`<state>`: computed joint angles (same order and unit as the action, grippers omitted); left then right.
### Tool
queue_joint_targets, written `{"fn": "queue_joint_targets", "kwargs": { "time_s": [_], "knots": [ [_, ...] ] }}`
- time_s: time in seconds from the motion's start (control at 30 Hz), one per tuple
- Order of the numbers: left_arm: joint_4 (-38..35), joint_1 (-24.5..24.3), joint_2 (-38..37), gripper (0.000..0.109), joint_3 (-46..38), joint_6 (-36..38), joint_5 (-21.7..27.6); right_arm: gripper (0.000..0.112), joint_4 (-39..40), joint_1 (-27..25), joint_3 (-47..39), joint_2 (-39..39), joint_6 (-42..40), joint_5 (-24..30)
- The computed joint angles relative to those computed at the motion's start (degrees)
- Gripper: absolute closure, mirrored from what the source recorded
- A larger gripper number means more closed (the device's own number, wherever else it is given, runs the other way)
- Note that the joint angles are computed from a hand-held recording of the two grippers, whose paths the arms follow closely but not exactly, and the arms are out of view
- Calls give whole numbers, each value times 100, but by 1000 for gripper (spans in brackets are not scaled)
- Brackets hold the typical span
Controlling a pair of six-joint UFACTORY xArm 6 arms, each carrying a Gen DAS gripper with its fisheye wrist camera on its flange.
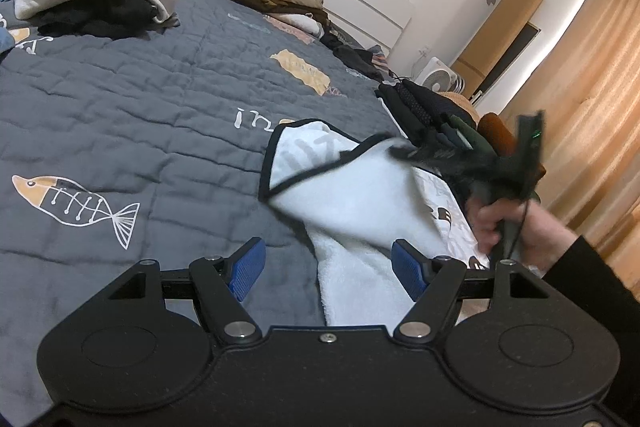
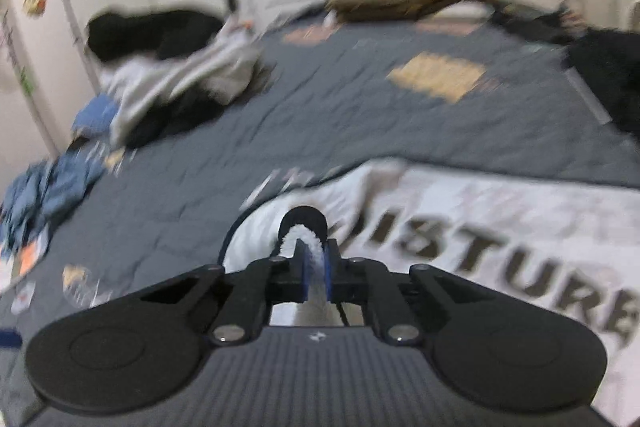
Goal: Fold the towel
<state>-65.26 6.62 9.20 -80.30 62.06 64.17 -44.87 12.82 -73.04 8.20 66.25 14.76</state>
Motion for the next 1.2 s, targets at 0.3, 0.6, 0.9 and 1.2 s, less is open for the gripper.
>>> {"fn": "queue_joint_targets", "kwargs": {
  "time_s": [0.3,0.6,0.9,1.2],
  "knots": [
    [124,-55,-72,40,136,102,-54,105,-1486,-908,579,-1192,1207,1117],
    [382,-180,-63,40,249,119,-301,106,-2145,-1868,629,-1204,1734,2019],
    [569,-264,-25,40,307,186,-515,106,-2981,-2090,162,-429,2198,2354],
    [648,-312,-65,40,366,259,-599,102,-3016,-2050,78,90,1866,2662]
  ]
}}
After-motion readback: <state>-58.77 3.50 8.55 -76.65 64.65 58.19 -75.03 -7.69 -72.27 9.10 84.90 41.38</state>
